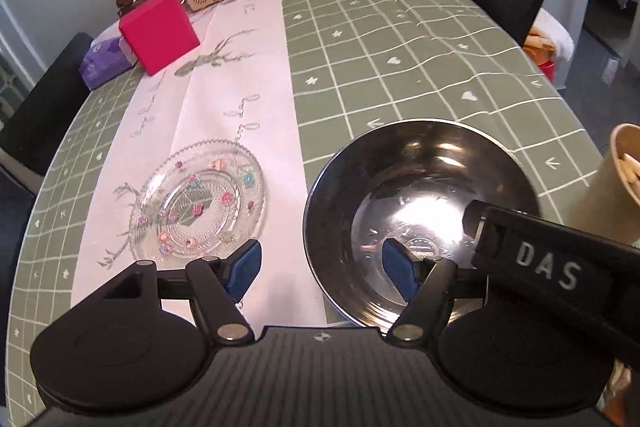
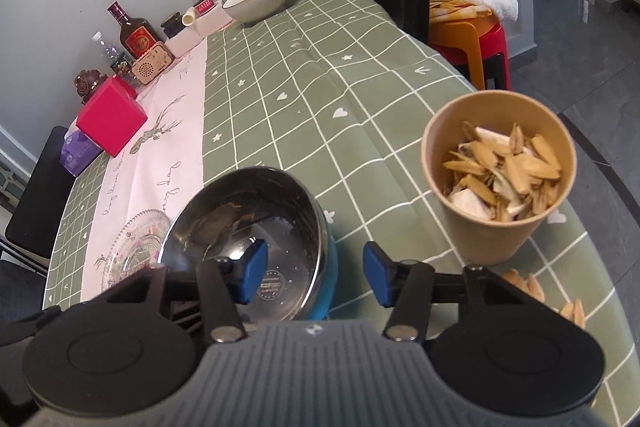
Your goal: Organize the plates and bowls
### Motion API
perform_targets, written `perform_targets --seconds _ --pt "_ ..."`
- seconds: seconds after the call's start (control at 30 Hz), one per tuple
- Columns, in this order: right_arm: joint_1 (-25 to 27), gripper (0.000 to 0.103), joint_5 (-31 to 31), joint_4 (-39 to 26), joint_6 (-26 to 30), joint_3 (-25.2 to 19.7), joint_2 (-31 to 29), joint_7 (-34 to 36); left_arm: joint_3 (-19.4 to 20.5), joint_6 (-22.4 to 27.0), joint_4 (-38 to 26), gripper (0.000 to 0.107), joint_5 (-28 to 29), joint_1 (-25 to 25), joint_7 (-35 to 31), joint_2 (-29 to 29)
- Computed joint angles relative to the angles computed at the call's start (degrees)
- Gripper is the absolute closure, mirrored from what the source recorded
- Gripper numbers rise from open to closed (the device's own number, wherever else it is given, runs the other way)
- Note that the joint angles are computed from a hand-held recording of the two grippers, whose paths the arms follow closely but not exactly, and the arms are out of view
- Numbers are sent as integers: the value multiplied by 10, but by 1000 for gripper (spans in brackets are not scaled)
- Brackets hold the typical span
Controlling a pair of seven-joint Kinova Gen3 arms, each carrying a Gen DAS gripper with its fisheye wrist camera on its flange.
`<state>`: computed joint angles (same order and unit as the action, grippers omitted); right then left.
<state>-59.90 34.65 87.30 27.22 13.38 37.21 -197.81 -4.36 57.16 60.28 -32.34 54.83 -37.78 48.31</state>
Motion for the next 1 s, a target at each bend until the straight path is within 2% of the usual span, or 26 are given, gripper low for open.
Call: perform_targets --seconds 0.07,0.23,0.27,0.3,0.4,0.63,0.77,1.0 --pt "2 61 1 -2 -3 -1 5 1 6 4 -7 29 10 -9 -3 6" --pt "13 74 -22 -5 -18 -4 14 5 -6 -10 1 49 7 -2 18 11" --pt "8 77 -23 -7 -14 2 16 4 -8 -13 2 60 2 2 18 12" --pt "5 87 -23 -8 -11 5 18 5 -7 -15 4 70 -3 4 13 12" --pt "2 88 -25 -8 -8 8 17 8 -9 1 -11 77 -10 10 5 19" --pt "-6 91 -18 -11 19 8 11 -3 -16 16 -11 89 -20 23 32 14" --pt "-7 93 -9 -2 16 4 2 -21 -6 62 -38 89 -5 21 38 19" --pt "-22 92 10 -8 54 -12 -10 -40 1 62 15 90 -5 27 75 -20"
